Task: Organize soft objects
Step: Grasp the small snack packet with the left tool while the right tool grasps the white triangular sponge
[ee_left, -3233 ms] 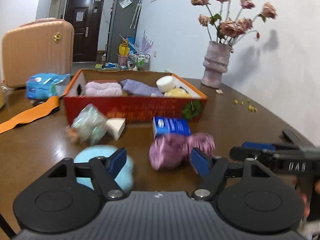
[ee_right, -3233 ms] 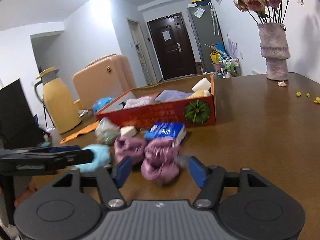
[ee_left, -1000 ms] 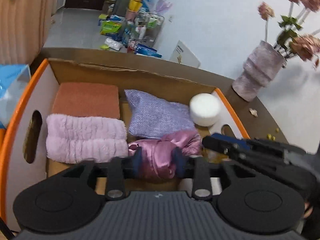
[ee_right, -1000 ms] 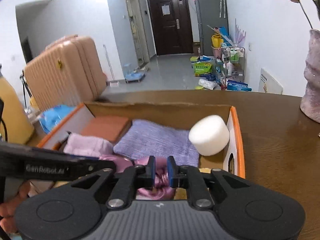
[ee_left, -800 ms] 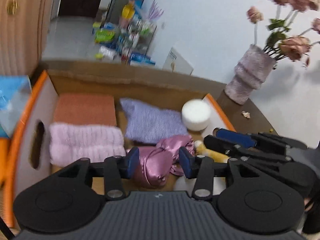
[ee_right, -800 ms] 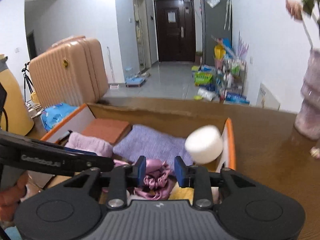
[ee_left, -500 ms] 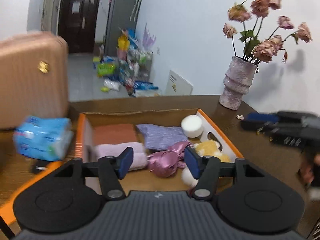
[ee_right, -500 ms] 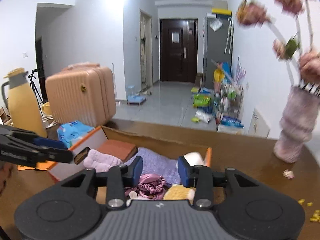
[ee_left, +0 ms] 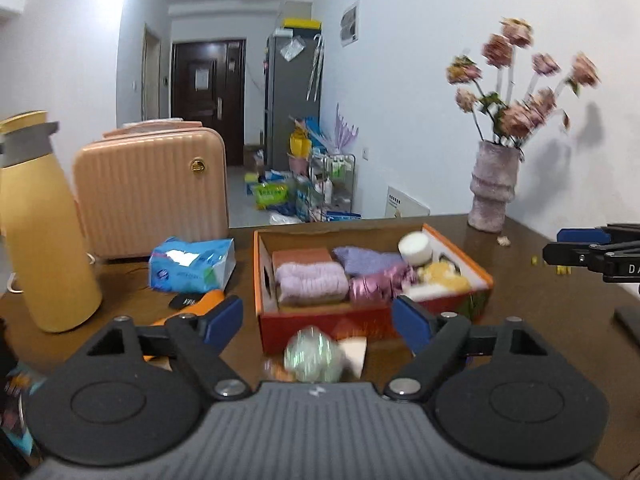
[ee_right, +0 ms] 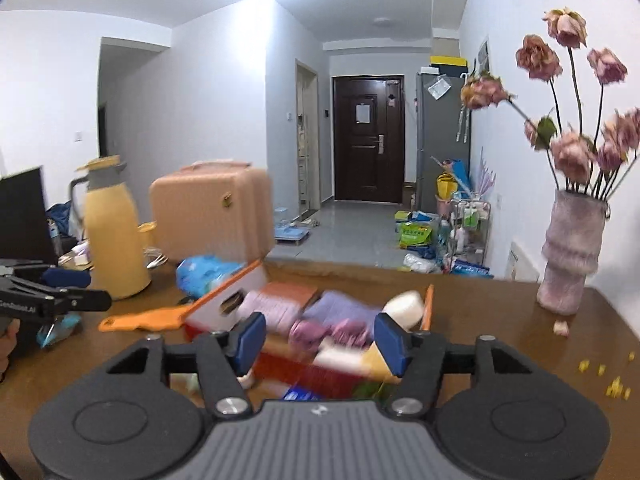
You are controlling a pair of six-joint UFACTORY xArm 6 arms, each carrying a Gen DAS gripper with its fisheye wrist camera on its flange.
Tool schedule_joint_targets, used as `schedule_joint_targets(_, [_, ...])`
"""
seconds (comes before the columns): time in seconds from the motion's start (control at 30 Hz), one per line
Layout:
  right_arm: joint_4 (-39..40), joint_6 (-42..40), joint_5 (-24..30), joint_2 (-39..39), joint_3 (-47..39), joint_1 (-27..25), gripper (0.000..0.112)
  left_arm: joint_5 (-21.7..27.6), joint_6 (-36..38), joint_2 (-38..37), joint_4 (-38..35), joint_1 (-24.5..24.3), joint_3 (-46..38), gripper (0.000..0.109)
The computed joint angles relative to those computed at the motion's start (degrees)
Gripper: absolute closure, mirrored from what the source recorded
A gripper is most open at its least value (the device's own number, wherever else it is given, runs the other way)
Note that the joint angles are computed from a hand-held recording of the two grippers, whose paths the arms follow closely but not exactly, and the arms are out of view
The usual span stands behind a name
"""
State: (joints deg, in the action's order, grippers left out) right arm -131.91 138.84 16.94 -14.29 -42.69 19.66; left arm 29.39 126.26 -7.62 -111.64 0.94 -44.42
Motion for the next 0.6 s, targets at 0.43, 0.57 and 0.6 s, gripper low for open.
schedule_joint_targets(0.43, [-5.5, 21.3, 9.1, 0.9, 13.0, 14.4, 0.048, 4.5, 4.7, -3.6, -3.6, 6.2, 15.6, 0.015])
schedule_joint_targets(0.57, [-6.1, 21.2, 8.6, 3.8, 9.9, 13.4, 0.048, 3.8, 6.8, -0.5, -7.1, 4.9, 12.3, 0.015])
schedule_joint_targets(0.6, [-7.2, 22.3, 8.1, 4.7, 8.9, 13.1, 0.048, 4.0, 6.3, 0.6, -6.9, 4.9, 11.4, 0.015])
